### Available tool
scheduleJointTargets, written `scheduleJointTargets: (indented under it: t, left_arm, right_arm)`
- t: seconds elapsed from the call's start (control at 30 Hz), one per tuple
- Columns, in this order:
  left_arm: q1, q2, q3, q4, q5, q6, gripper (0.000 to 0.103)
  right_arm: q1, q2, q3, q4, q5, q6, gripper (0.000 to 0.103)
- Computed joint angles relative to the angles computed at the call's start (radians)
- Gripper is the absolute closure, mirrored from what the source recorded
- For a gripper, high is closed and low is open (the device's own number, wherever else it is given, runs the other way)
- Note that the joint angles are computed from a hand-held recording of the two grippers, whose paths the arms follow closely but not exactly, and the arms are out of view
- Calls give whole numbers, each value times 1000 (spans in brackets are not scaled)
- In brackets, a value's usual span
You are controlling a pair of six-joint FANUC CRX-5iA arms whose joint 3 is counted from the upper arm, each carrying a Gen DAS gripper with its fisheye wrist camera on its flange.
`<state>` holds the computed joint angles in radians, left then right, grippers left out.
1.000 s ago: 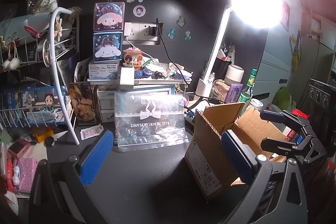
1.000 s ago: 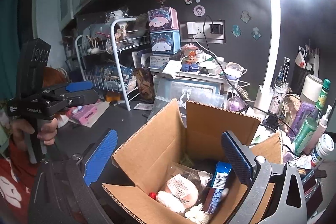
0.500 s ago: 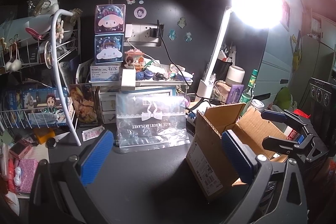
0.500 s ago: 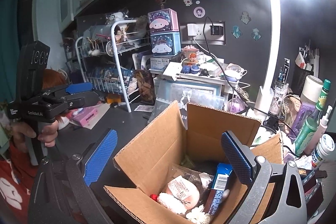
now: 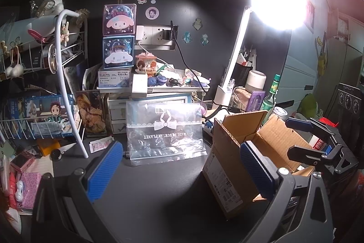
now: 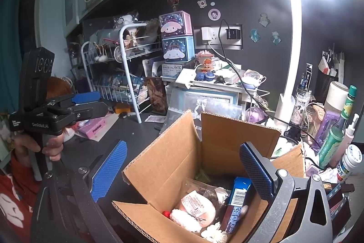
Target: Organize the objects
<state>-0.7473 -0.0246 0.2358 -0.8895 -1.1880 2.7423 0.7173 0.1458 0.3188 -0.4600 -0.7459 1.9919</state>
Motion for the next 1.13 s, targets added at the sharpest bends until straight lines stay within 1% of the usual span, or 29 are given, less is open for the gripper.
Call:
scheduleJointTargets:
  t: [0.27, 0.43, 0.63, 0.8, 1.13]
  left_arm:
    - [4, 0, -4, -1, 6, 0, 1]
    - [0, 7, 4, -7, -4, 3, 1]
    - [0, 6, 3, -5, 3, -1, 1]
    - [-7, 12, 12, -13, -11, -9, 1]
    - [-16, 4, 2, -37, 7, 4, 1]
  right_arm:
    - [1, -2, -3, 8, 1, -7, 3]
    - [2, 0, 1, 13, -2, -9, 3]
    - [12, -11, -19, 31, 17, -19, 3]
    - [19, -13, -25, 45, 24, -28, 3]
    - [22, -16, -30, 45, 27, -31, 3]
